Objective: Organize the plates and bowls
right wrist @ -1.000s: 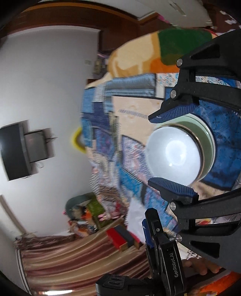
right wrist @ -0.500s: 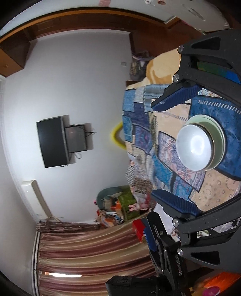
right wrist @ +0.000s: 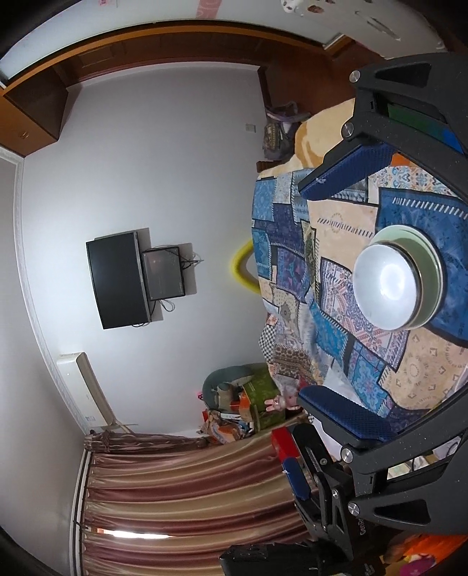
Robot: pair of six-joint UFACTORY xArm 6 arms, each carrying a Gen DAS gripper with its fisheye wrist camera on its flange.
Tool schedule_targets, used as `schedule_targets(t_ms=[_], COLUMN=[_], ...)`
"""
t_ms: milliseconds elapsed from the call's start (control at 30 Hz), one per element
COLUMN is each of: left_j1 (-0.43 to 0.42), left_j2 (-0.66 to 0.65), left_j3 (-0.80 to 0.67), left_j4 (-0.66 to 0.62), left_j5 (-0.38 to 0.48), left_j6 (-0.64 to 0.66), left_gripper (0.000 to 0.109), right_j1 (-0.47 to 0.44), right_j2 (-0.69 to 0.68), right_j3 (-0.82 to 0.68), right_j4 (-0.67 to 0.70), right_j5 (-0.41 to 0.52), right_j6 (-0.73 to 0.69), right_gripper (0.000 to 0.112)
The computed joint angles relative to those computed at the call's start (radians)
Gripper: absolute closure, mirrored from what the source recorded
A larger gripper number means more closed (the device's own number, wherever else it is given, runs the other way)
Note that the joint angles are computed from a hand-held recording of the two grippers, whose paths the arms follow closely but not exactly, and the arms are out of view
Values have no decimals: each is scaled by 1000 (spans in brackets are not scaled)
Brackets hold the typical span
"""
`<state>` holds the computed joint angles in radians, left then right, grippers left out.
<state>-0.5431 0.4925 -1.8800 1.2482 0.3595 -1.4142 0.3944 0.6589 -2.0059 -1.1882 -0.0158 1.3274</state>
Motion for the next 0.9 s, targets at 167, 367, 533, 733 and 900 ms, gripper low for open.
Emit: schedule_targets(t_ms=[167,367,533,733,900], left_j1=[4,4,4,2,2], left_j2=[10,13,14,23,24], left_j3=[-6,-8,-9,-19,-22], left_j4=[-24,-19,-16,-25,-25], left_j5=[-9,-9,-8,-8,-10], left_j6=[14,9,10,23,24], left_gripper=[6,6,6,6,6], right_j1=[-2,-4,-3,-3,-3], right_j2=[-21,-30,-34,-31,-32], right_j3=[19,29,37,35,35], right_j4=[-104,-108,-108,-94,-104], right_j5=[11,8,9,9,10], right_j6=[95,106,105,91,98], right_gripper=[10,10,10,10,10])
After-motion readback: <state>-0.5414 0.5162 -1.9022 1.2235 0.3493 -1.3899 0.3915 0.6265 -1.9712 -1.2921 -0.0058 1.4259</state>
